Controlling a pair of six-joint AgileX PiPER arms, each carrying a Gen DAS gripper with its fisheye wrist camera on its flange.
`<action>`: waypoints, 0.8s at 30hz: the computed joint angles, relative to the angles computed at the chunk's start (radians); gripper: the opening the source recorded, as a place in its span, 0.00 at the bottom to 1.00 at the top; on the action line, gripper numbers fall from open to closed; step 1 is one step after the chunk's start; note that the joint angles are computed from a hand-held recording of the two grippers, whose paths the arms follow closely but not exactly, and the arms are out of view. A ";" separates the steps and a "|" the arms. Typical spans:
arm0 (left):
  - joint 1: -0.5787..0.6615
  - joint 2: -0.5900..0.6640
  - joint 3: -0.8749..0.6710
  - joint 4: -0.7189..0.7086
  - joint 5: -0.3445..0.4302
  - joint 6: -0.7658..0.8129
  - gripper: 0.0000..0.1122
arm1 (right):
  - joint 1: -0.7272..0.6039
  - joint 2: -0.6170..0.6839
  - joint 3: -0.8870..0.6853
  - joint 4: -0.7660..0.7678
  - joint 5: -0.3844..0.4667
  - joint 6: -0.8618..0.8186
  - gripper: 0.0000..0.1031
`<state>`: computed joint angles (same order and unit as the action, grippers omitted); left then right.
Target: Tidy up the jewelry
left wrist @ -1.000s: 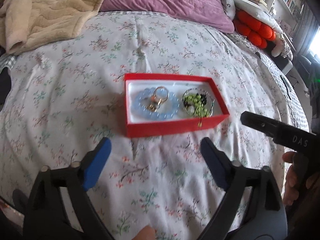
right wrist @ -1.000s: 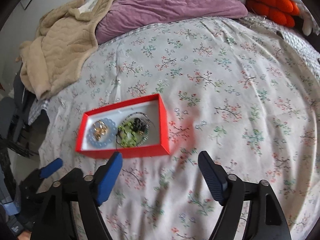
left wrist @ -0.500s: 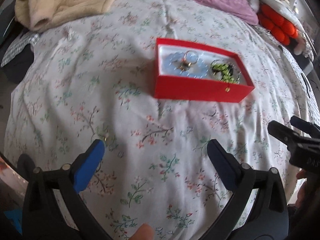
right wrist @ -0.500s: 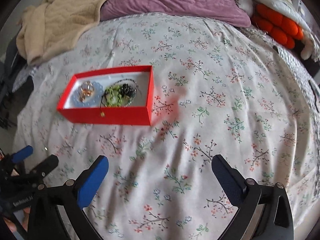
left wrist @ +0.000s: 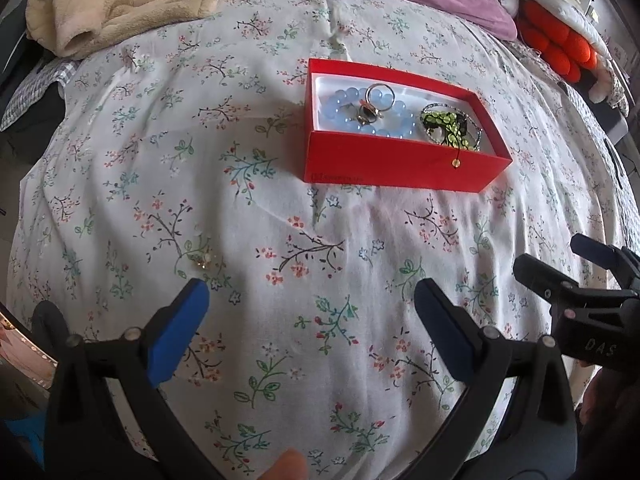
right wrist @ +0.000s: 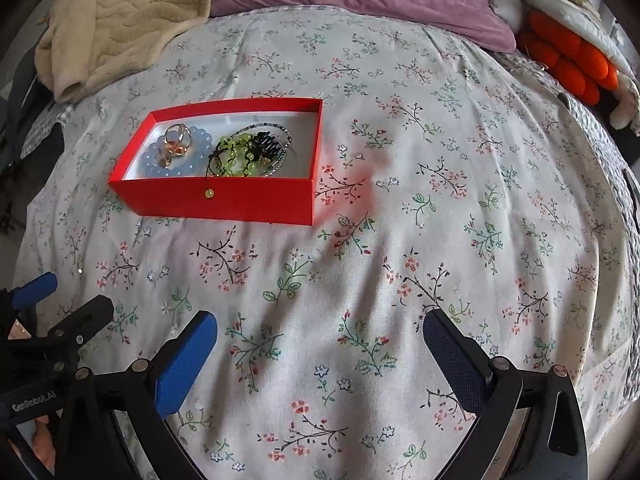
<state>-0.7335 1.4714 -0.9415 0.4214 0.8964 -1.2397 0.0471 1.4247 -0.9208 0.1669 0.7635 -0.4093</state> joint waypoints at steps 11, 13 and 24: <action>-0.007 -0.007 0.005 0.013 -0.004 -0.001 0.91 | 0.019 0.015 -0.001 -0.014 0.000 0.026 1.00; -0.006 -0.006 0.003 0.010 -0.004 0.003 0.91 | 0.020 0.016 0.000 -0.014 0.001 0.027 1.00; -0.003 -0.002 -0.004 0.000 -0.005 0.014 0.91 | 0.022 0.020 -0.001 -0.008 0.005 0.024 1.00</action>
